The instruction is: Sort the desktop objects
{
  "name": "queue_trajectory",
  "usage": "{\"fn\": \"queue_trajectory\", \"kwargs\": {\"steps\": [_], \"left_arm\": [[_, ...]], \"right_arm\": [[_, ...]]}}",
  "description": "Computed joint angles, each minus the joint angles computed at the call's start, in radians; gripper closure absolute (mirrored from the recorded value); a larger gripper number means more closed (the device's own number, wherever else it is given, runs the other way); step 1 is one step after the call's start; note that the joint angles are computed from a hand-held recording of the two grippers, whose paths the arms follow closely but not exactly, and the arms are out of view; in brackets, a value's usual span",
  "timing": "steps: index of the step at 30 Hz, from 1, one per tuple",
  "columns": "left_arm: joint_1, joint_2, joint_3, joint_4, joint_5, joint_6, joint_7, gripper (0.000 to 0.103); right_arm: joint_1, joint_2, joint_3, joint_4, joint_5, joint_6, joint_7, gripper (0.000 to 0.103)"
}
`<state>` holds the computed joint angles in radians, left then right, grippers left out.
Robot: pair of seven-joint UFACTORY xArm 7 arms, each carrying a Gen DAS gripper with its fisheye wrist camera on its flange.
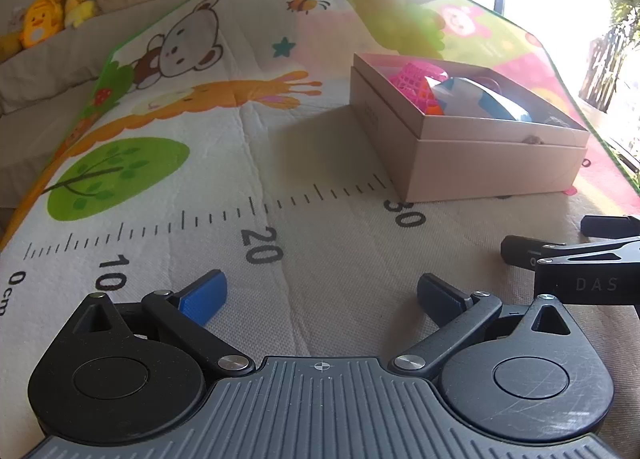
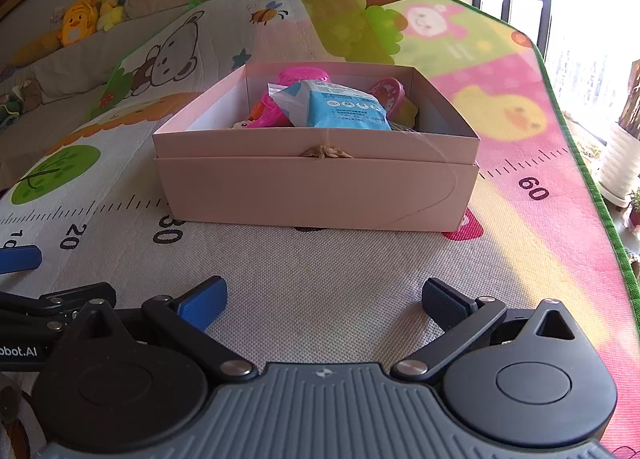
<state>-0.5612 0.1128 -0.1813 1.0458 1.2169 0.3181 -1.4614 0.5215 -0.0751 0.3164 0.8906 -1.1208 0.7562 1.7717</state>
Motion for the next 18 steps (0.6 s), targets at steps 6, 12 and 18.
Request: {"fn": "queue_trajectory", "kwargs": {"steps": [6,12,18], "left_arm": [[-0.001,-0.001,-0.002,-0.001,-0.005,0.005,0.006,0.0],[-0.001,-0.003,-0.002,-0.002,-0.005,0.006,0.006,0.0],[-0.005,-0.003,-0.005,0.0,-0.007,0.021,0.008,0.0]], "right_arm": [[0.0,0.0,0.0,0.001,0.0,0.0,-0.001,0.0],[0.0,0.001,-0.001,0.001,0.0,0.0,-0.001,0.0],[-0.001,-0.001,-0.001,-0.002,-0.001,-0.002,0.0,0.0]]}}
